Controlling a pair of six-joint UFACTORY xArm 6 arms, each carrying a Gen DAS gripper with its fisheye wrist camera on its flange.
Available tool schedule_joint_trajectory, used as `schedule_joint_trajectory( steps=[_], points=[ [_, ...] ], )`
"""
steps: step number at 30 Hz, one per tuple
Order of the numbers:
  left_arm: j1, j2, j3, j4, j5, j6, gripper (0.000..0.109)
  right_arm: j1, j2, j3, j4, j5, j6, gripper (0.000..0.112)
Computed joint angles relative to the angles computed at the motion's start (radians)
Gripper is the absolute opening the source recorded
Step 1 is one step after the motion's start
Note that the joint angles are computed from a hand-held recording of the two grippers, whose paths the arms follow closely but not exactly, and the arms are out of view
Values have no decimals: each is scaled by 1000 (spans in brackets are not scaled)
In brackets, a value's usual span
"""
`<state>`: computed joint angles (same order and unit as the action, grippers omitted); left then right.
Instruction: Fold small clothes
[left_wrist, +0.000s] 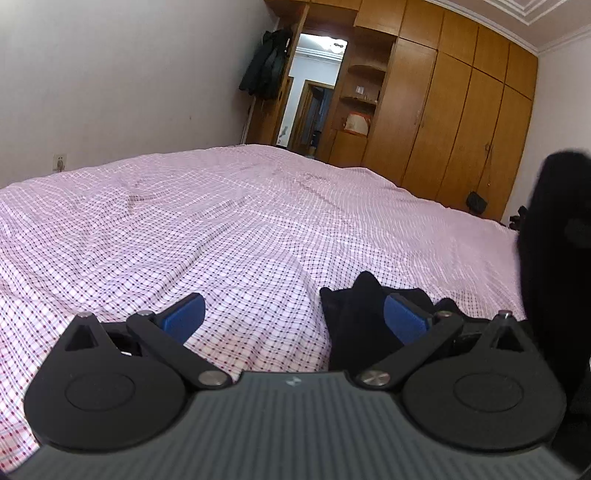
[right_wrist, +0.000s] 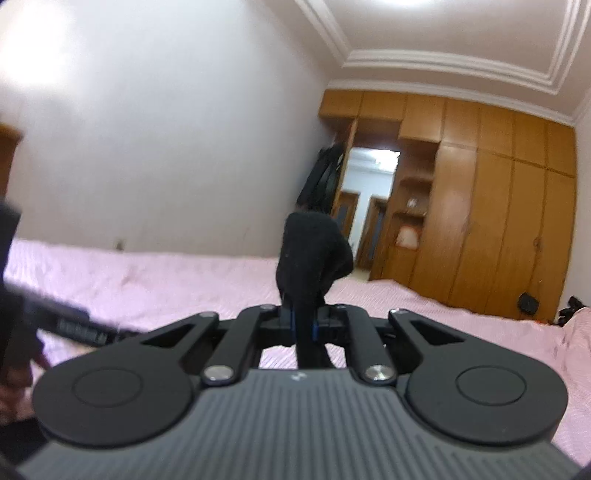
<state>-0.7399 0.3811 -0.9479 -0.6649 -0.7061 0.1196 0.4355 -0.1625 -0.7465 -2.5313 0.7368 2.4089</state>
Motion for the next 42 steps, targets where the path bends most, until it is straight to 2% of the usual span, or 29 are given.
schedule_joint_trajectory(
  steps=[4, 6, 7, 8, 9, 10, 11, 12, 16, 21, 26, 31, 34, 35, 36, 37, 38, 39, 42],
  points=[
    [-14, 7, -18, -78, -7, 58, 103, 21, 90, -63, 27, -39, -49, 12],
    [-11, -1, -8, -77, -11, 21, 103, 31, 122, -87, 57, -66, -65, 13],
    [-2, -10, 8, -40, -13, -20, 103, 34, 135, -105, 74, -91, -76, 17],
    [2, -15, 15, -26, -17, -36, 103, 33, 145, -122, 69, -125, -71, 32],
    [-1, -17, 15, -37, -23, -29, 103, 36, 145, -122, 30, -151, -31, 41],
    [-6, -15, 12, -53, -28, -13, 103, 42, 138, -116, -29, -167, 30, 58],
    [-8, -13, 8, -63, -29, 1, 103, 50, 126, -103, -78, -165, 89, 70],
    [-10, -12, 5, -71, -24, 14, 103, 57, 112, -88, -97, -156, 129, 73],
    [-8, -10, 2, -67, -2, 13, 103, 43, 67, -73, -98, -214, 172, 74],
    [-10, -3, 4, -54, -11, 6, 103, 7, -10, -4, -10, -264, 112, 74],
    [-2, 0, 11, 8, 16, -36, 103, -77, -124, 114, 179, -318, -88, 74],
    [-11, 18, -17, -3, 65, 38, 103, -196, -223, 232, 407, -314, -453, 73],
    [-27, 33, -59, -94, 122, 154, 103, -274, -207, 236, 378, -356, -444, 72],
    [-27, 34, -58, -88, 131, 160, 103, -301, -185, 218, 370, -395, -432, 65],
    [-25, 34, -52, -69, 132, 153, 99, -321, -175, 213, 350, -425, -405, 52],
    [-26, 30, -42, -50, 127, 149, 94, -327, -173, 219, 368, -416, -400, 9],
    [-27, 22, -30, -35, 123, 144, 87, -320, -182, 238, 428, -364, -422, 5],
    [-29, 9, -18, -31, 124, 147, 87, -311, -193, 251, 452, -322, -405, 5],
    [-34, -54, 55, 19, 112, 107, 89, -327, -262, 289, 460, -325, -332, 8]
  ],
)
